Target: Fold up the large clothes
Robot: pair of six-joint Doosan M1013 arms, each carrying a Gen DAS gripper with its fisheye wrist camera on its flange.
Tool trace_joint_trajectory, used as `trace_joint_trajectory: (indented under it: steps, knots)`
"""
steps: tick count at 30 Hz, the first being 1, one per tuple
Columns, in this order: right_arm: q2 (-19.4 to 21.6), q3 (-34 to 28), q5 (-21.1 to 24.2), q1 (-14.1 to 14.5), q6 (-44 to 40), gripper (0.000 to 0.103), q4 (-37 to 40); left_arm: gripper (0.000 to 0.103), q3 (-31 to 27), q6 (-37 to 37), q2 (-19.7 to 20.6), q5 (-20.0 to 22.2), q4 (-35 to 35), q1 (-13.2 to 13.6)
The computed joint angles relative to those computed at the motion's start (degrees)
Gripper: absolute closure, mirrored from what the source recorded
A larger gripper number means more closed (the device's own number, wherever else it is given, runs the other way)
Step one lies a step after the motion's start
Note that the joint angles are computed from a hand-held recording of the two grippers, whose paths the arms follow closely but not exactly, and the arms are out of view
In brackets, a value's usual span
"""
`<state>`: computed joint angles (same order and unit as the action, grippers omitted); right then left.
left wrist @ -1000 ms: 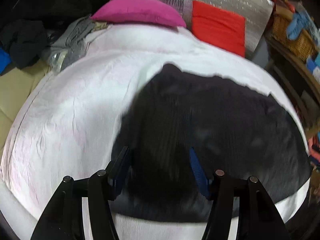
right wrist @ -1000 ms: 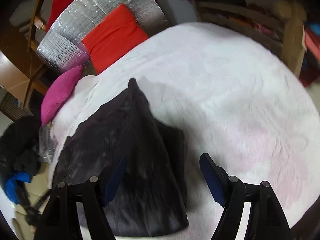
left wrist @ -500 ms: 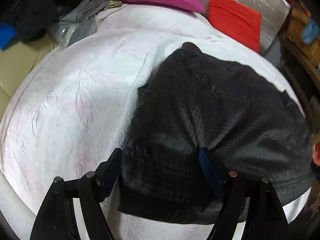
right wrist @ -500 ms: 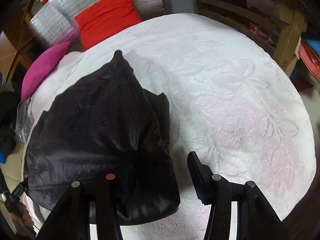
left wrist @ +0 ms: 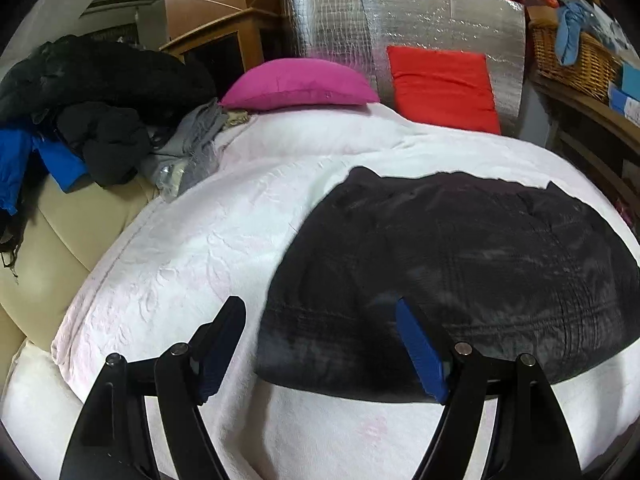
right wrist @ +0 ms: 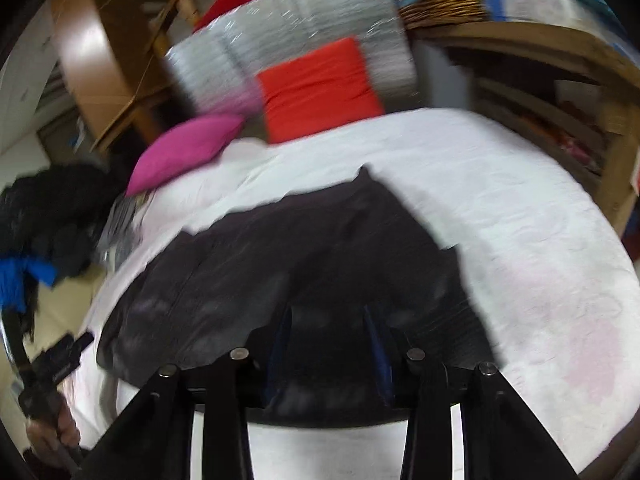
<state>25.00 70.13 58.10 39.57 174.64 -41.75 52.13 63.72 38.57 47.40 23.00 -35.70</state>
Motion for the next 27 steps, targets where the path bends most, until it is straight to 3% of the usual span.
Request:
trace_joint_trajectory:
  steps: [5, 13, 14, 16, 18, 24, 27]
  knots:
    - [1.42, -1.3, 0.08, 0.32, -4.14, 0.063, 3.63, 0.025, -0.03, -0.16, 0.17, 0.17, 2.8, -0.43]
    - [1.84, -2.01, -0.66, -0.31, -7.81, 0.063, 9.29, 0.025, 0.13, -0.92, -0.04, 0.58, 1.36, -0.09]
    - [1.06, -0.79, -2.93, -0.59, -6.66, 0.061, 10.43, 0.025, 0.24, -0.87, -0.1, 0.45, 1.3, -0.1]
    - [-0.47, 1.76, -7.42, -0.82, -3.64, 0.041, 11.41, 0.025, 0.37, -0.95, -0.16, 0.32, 1.63, -0.15]
    - [-2.59, 5.57, -13.73, -0.71, 2.88, 0.034, 10.37, 0.025, 0.61, -1.13, -0.29, 0.23, 1.97, -0.25]
    - [-4.91, 10.86, -20.88, -0.13, 14.49, 0.03, 8.56, 0.025, 1.76, -2.18, -1.09, 0.03, 1.55, -0.35]
    - [-5.25, 12.49, -22.44, -0.35, 19.15, 0.03, 9.14, 0.025, 2.63, -0.87, -1.83, 0.43, -4.51, 0.26]
